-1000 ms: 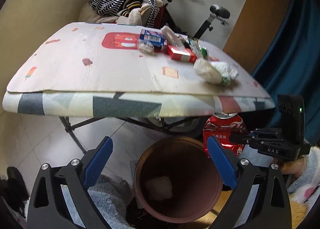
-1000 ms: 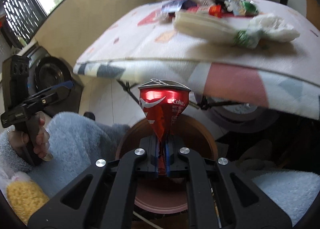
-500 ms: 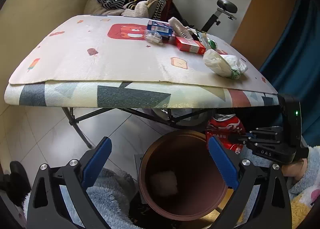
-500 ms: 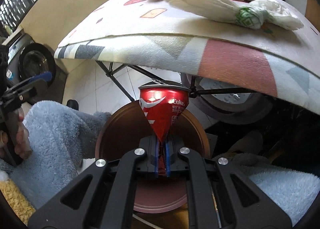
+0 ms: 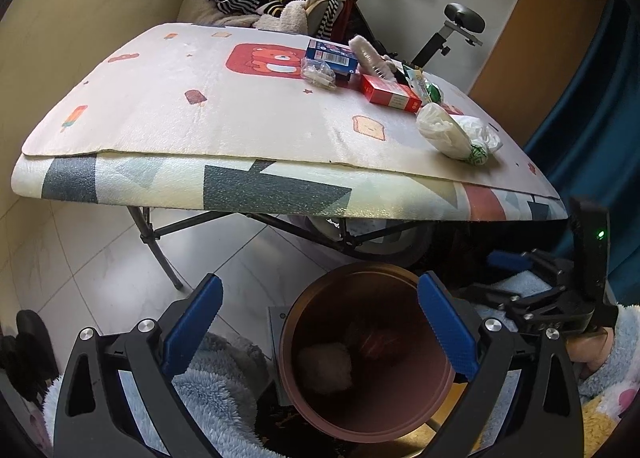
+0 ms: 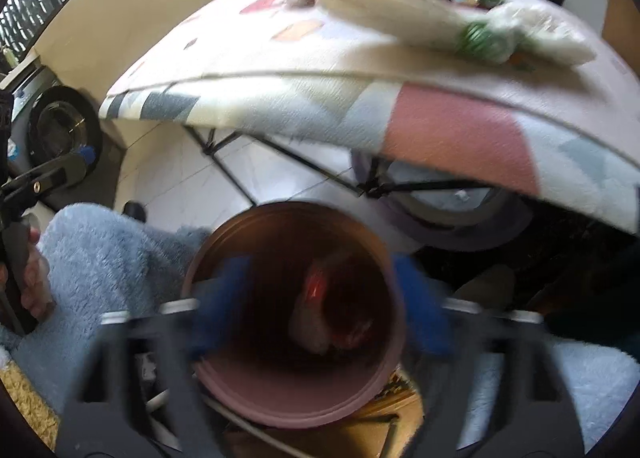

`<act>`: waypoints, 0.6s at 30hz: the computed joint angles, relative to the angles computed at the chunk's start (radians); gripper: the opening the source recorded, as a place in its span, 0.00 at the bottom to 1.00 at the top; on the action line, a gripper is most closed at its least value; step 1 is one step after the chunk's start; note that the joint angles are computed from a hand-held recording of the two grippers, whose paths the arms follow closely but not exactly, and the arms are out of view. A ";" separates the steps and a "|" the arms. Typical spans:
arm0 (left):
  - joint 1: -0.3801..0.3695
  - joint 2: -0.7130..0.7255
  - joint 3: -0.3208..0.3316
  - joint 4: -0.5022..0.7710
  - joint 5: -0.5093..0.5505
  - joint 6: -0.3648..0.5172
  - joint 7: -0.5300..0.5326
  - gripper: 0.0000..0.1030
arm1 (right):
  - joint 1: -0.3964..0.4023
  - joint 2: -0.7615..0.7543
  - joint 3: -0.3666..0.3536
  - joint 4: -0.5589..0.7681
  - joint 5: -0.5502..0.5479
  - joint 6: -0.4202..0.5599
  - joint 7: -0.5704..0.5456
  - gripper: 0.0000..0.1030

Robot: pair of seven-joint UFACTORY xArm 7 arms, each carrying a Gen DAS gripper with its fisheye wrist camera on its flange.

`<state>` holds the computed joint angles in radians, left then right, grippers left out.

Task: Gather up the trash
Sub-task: 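Carry the bag and can over the bin and open both tools, then move both tools back above the table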

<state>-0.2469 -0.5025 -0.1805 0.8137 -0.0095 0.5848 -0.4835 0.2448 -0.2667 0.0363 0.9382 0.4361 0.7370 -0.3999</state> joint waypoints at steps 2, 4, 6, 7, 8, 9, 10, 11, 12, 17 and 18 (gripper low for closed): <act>-0.003 0.001 0.001 0.000 -0.001 0.001 0.004 0.93 | -0.002 -0.004 0.001 -0.002 -0.002 -0.005 0.005 0.93; -0.014 0.006 0.010 0.001 -0.015 0.003 0.017 0.93 | -0.010 -0.005 0.007 -0.002 -0.022 -0.017 0.024 0.94; -0.009 0.015 0.005 0.009 -0.010 0.011 0.014 0.93 | -0.022 -0.013 0.021 -0.003 -0.065 -0.045 0.068 0.94; -0.010 0.016 0.006 0.011 -0.011 0.012 0.016 0.93 | -0.027 -0.017 0.026 -0.003 -0.089 -0.058 0.087 0.94; -0.003 0.015 0.002 0.014 -0.006 0.014 0.007 0.93 | -0.031 -0.020 0.031 -0.003 -0.110 -0.069 0.107 0.94; 0.003 0.013 0.000 0.014 -0.001 0.013 -0.001 0.93 | -0.036 -0.028 0.035 -0.003 -0.135 -0.087 0.127 0.94; 0.014 0.010 -0.003 0.014 0.005 0.009 -0.018 0.93 | -0.033 -0.032 0.028 -0.002 -0.139 -0.099 0.126 0.94; 0.026 0.007 -0.007 0.013 0.013 0.002 -0.037 0.93 | -0.027 -0.032 0.019 0.001 -0.132 -0.102 0.115 0.94; 0.035 0.007 -0.010 0.012 0.020 -0.007 -0.050 0.93 | -0.027 -0.031 0.011 0.005 -0.107 -0.105 0.081 0.94; 0.062 0.047 0.000 0.046 0.048 -0.032 -0.070 0.93 | -0.004 -0.007 -0.056 0.075 -0.012 -0.097 -0.075 0.94; 0.066 0.060 0.001 0.057 0.054 -0.043 -0.071 0.93 | -0.014 0.000 -0.050 0.086 -0.020 -0.098 -0.071 0.94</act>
<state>-0.1809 -0.4427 -0.1791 0.8706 0.0445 0.5415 -0.5545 0.2308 -0.2669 -0.0134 1.0237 0.4159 0.6387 -0.4710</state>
